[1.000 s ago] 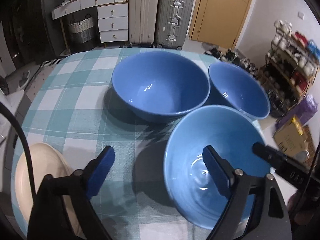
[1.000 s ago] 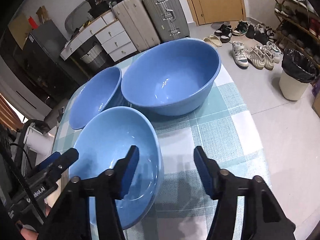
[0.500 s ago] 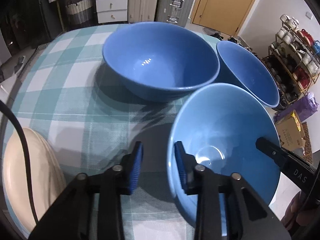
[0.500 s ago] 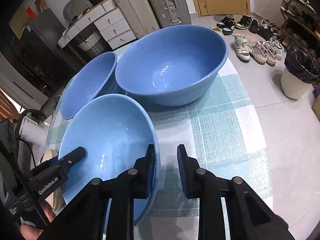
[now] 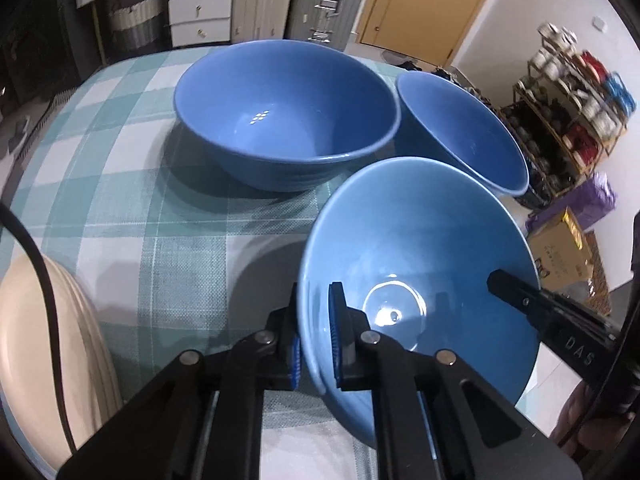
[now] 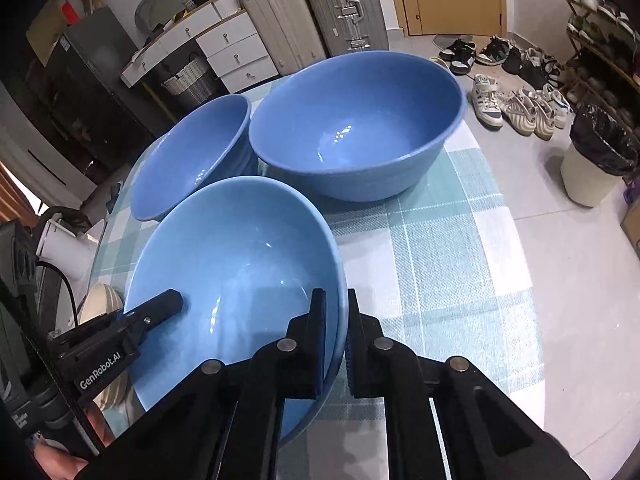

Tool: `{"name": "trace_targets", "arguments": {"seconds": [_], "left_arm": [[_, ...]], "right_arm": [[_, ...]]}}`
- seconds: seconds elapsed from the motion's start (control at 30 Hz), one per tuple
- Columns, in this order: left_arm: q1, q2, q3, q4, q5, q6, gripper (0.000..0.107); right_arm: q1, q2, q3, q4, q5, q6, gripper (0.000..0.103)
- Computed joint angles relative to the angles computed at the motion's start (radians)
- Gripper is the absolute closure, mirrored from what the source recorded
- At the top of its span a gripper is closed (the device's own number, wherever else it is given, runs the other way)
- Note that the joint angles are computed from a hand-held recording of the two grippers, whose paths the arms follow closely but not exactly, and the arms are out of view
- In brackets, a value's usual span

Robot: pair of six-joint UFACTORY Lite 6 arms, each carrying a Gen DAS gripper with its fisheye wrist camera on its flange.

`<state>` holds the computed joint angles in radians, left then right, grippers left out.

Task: Organize plates and bowls
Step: 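Close both tools on the rim of the nearest blue bowl, then lift the blue bowl with both tools and move it toward the plates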

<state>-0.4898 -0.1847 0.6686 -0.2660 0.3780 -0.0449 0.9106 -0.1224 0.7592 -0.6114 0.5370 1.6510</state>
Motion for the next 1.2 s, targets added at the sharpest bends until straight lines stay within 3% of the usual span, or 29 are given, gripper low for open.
{"name": "trace_targets", "arguments": {"seconds": [0.3, 0.6, 0.77, 1.0, 1.2], "left_arm": [[0.005, -0.046, -0.04, -0.051, 0.024, 0.058, 0.099], [-0.029, -0.198, -0.163, 0.014, 0.055, -0.046, 0.099], [-0.089, -0.315, -0.239, 0.175, 0.073, -0.231, 0.099], [-0.119, -0.467, -0.333, 0.181, 0.123, -0.273, 0.099], [-0.127, -0.506, -0.356, 0.178, 0.15, -0.278, 0.099]], "right_arm": [[0.071, -0.039, -0.018, 0.02, 0.063, 0.026, 0.095], [0.233, -0.07, -0.037, 0.015, 0.141, 0.163, 0.095], [0.352, -0.066, -0.033, 0.003, 0.191, 0.288, 0.095], [0.494, -0.044, -0.01, 0.001, 0.259, 0.438, 0.095], [0.532, -0.013, 0.03, 0.041, 0.282, 0.435, 0.095]]}}
